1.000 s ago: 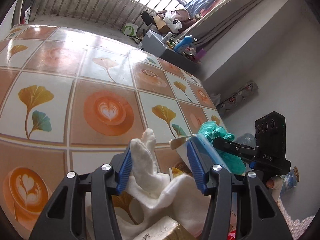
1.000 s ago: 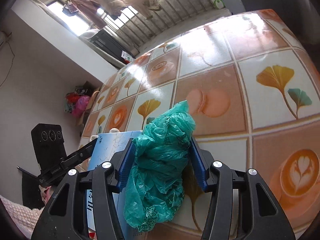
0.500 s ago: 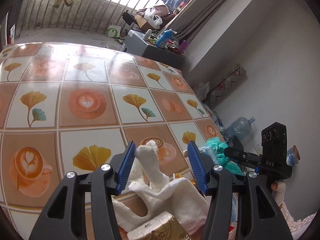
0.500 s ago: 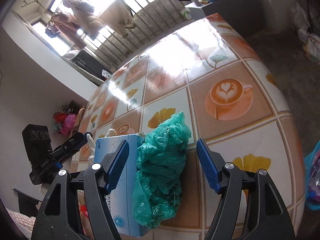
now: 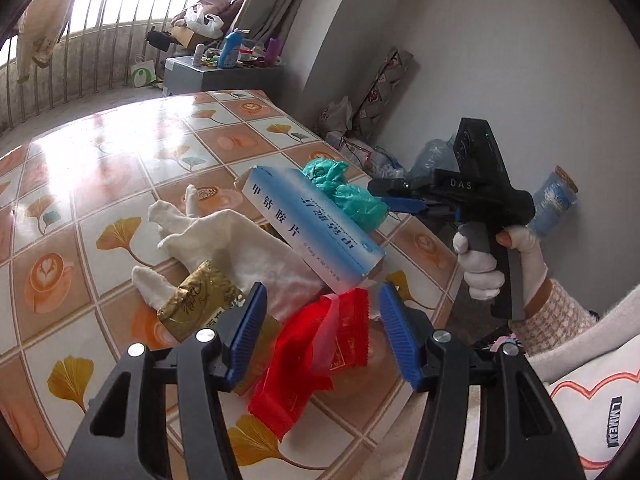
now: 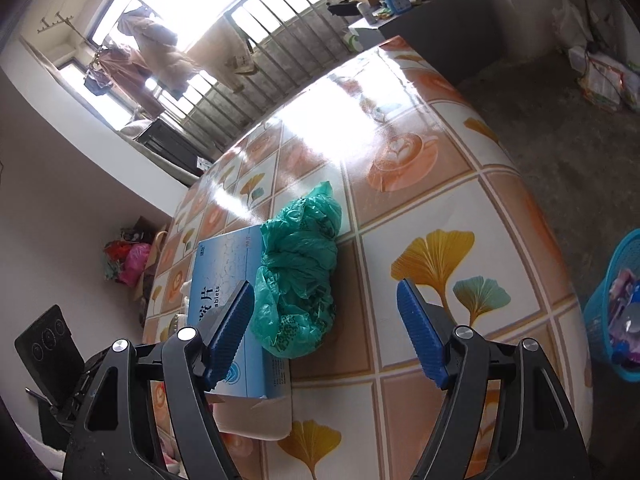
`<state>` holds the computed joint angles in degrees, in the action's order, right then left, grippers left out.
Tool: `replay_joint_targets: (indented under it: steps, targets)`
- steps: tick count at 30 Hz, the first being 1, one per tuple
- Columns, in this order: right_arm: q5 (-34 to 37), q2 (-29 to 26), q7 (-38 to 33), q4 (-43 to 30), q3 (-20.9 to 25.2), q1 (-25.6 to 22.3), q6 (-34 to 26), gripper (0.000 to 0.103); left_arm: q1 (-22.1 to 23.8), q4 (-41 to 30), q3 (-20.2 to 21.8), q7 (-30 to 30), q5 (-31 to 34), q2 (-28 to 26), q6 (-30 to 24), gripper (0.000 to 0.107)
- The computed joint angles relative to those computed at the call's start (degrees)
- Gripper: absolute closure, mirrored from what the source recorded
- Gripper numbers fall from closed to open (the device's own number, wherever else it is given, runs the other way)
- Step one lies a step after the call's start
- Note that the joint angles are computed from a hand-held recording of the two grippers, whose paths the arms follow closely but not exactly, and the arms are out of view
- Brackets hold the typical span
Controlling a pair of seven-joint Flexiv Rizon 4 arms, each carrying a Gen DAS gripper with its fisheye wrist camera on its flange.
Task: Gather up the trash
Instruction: 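Grasp the red bag with the left tool while the right tool holds the green bag, then carry the red bag and green bag toward the blue basket with both tools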
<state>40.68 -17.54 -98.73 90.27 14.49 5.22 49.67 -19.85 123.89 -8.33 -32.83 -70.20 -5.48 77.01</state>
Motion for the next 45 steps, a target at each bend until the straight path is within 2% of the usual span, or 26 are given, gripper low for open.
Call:
replay_joint_targets:
  steps: [6,8,15,19,24,28,32,36,42,45]
  targets:
    - [1.12,0.99,-0.90,0.50,-0.04,-0.40,-0.12,0.033,1.20,-1.87,-0.63,-4.23,13.05,-4.09,2.33,0.050]
    - [1.34,1.13,-0.97,0.69,-0.12,-0.35,-0.09,0.033,2.41,-2.36,-1.84,-2.92,13.54,-5.07,2.82,0.050]
    - [1.64,1.44,-0.78,1.29,-0.40,-0.15,-0.33,0.033,5.43,-3.65,-1.99,-2.16,20.83,-5.58,-3.63,0.050]
    - [1.03,1.10,-0.33,1.07,-0.52,0.21,-0.44,0.033,5.67,-3.46,-1.91,-1.57,23.06,-5.39,-3.54,0.050]
    - [0.12,0.55,0.29,0.49,-0.54,0.50,-0.50,0.033,5.23,-2.48,-1.32,-3.42,29.45,-5.49,0.18,0.069]
    - [0.22,0.36,0.32,0.25,-0.39,0.26,-0.27,0.033,6.44,-2.12,-1.99,-3.93,29.83,-5.06,0.29,0.088]
    - [0.62,0.29,0.02,0.29,-0.23,-0.09,-0.10,0.033,7.33,-1.52,-3.00,-1.53,25.61,-4.05,-0.41,0.097]
    - [1.12,0.39,-0.29,0.34,-0.19,-0.40,-0.03,0.033,7.03,-1.04,-3.86,5.51,10.29,-1.83,-3.27,0.100]
    - [1.85,0.73,-0.90,0.51,-0.21,-0.74,0.14,0.033,4.03,-2.95,-0.94,14.56,-13.48,1.02,-8.40,0.101]
    - [1.97,0.86,-0.99,0.66,-0.23,-0.60,0.37,0.033,2.60,-4.92,0.68,17.80,-22.71,1.37,-11.49,0.101]
